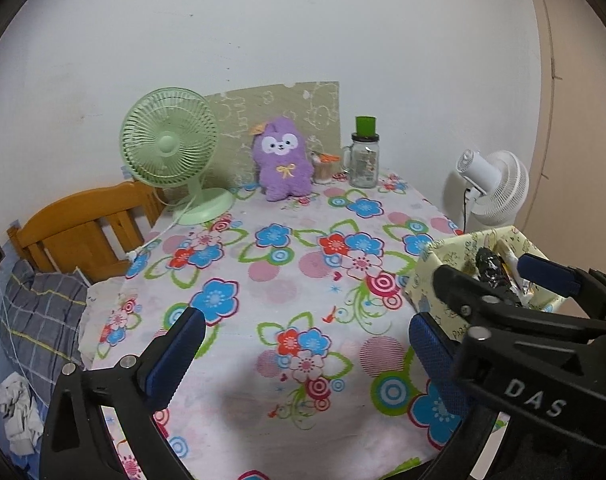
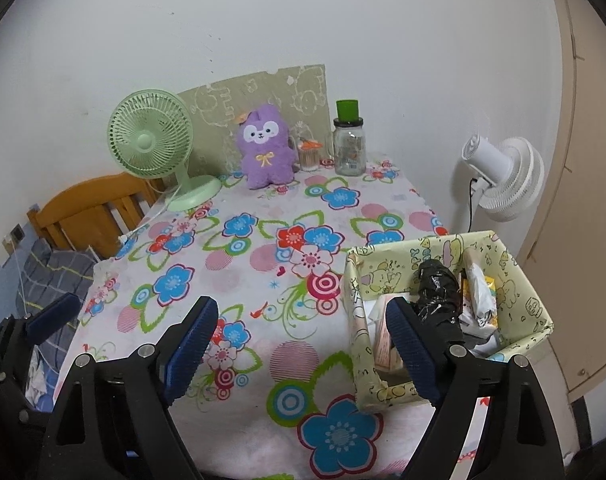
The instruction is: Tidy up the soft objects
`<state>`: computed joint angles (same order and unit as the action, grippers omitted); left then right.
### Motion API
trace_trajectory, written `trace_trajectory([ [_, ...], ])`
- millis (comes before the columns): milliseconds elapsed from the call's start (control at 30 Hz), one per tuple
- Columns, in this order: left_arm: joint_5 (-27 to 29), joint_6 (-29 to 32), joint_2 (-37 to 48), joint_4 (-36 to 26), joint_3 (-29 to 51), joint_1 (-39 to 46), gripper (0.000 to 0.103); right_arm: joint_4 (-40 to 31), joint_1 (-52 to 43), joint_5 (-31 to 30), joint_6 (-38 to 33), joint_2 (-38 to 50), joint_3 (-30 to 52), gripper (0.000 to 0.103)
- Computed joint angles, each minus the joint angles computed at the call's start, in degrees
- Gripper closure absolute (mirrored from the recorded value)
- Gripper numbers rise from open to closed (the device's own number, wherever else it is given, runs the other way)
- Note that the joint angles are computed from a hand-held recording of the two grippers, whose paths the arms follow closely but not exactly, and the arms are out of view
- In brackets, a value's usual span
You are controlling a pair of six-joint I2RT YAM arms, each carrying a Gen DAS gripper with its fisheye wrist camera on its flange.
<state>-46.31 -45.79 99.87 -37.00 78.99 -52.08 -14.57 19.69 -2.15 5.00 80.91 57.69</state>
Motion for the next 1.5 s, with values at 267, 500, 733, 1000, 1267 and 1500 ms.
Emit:
trace_trajectory([
  [267, -2.08, -2.98, -4.09, -2.49, -2.56, -0.54, 0.000, 0.47, 1.15, 2.33, -0.74, -4.47, -1.96, 0.015],
  [500, -5.06, -4.69, -6.52, -4.62, -3.51, -2.34, 0.000, 1.91, 1.47, 3.70, -1.03, -9.94, -5.18, 0.010],
  [733, -6.72, -4.37, -7.39, -5.69, -3.28, -3.41, 0.000, 2.47, 1.05, 3.61, -0.44, -13.09, -7.21, 0.007],
  [1000, -7.43, -3.73, -8.33, -5.51, -4.06, -4.19, 0.000, 2.92, 0.66, 4.04, -0.09, -15.42, -8.99, 0.006],
  [1267, -8.34, -4.82, -10.18, -5.93, -5.62, -4.45, 0.000, 2.98, 0.40, 3.66, -0.23, -16.63, -9.72, 0.006],
  [1500, -8.90, -4.47, -11.11, -5.08, -6.27, -4.98, 0.000, 2.71, 0.45, 3.16, -0.68, -17.28, -10.05, 0.005],
])
